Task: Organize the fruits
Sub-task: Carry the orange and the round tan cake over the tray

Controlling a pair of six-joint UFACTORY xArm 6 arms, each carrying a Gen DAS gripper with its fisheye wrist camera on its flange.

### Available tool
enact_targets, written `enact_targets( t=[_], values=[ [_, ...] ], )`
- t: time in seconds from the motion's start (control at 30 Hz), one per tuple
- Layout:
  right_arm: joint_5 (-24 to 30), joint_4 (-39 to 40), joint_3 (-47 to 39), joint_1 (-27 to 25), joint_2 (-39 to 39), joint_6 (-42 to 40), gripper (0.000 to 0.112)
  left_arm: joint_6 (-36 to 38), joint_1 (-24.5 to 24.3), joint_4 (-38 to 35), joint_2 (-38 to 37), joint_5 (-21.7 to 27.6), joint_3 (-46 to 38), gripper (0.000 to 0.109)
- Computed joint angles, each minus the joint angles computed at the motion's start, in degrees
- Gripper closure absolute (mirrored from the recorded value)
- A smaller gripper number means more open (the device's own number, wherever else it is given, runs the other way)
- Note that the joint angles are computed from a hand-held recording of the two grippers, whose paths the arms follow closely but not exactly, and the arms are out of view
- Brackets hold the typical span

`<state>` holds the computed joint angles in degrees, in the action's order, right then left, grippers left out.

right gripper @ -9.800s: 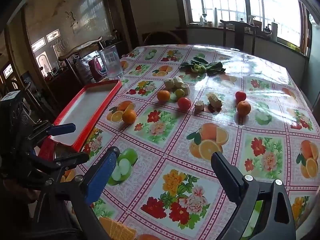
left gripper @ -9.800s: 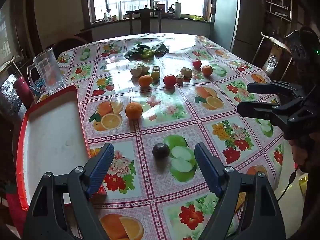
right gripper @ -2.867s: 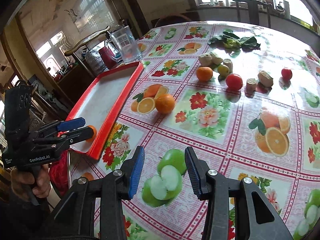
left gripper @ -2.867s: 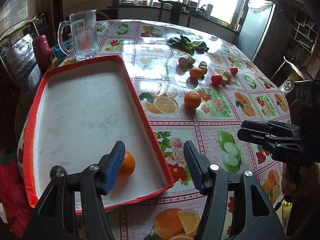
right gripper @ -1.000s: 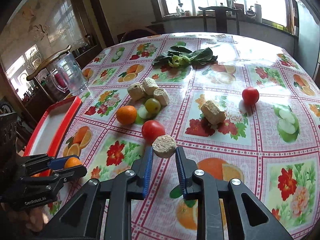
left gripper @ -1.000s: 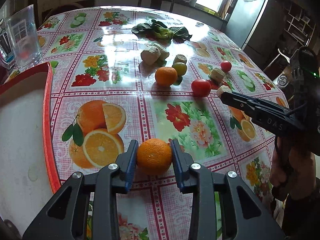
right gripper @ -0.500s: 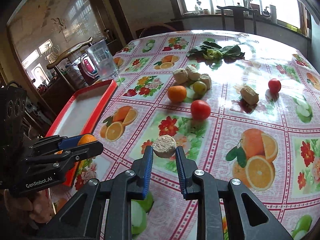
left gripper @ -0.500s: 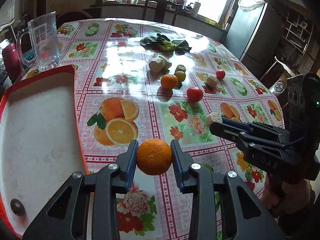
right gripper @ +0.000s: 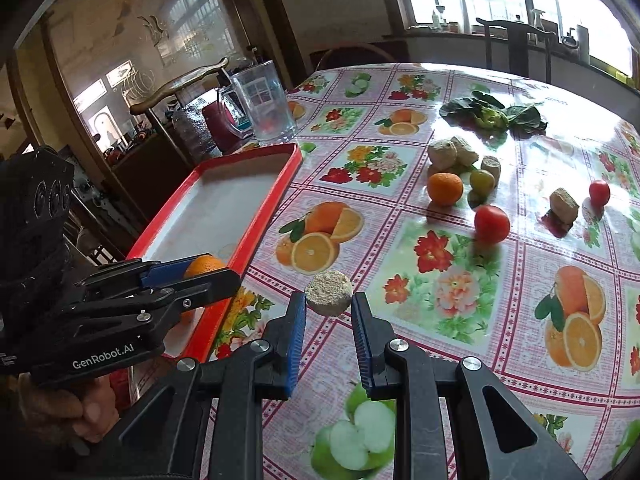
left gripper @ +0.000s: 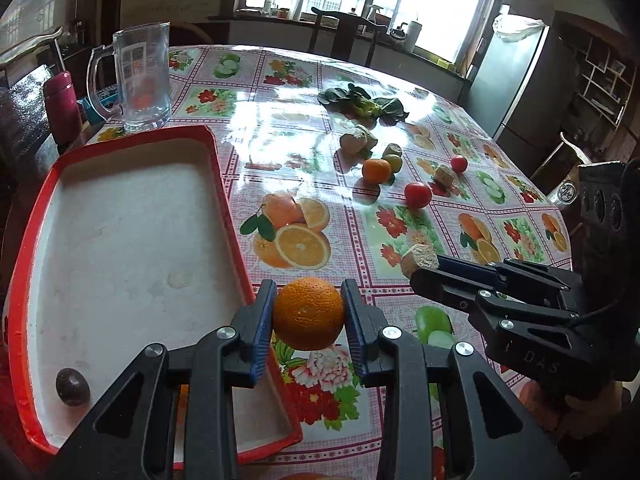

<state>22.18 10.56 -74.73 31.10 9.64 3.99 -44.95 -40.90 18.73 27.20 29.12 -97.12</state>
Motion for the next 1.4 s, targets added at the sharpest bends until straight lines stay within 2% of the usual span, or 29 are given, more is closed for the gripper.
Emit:
enact_targets(
  t=[0.57,1.1,1.4],
  values=[
    [2.88,-0.46,-6.15,3.27,4.40,-0.65,0.089,-5.06,2.60,2.07,-6.62,-4.61,10.77,0.078],
    [5.01,1.45,-12.87,6.21,9.12,-3.55,0.089,-10.17,5.18,4.79,-11.28,-6.45,17.90,0.078],
    [7.75,1.69,-19.53,7.85,14.03,-4.65,0.089,-14.57,8.11,7.93,-14.57,-6.74,22.22,0.078]
  ],
)
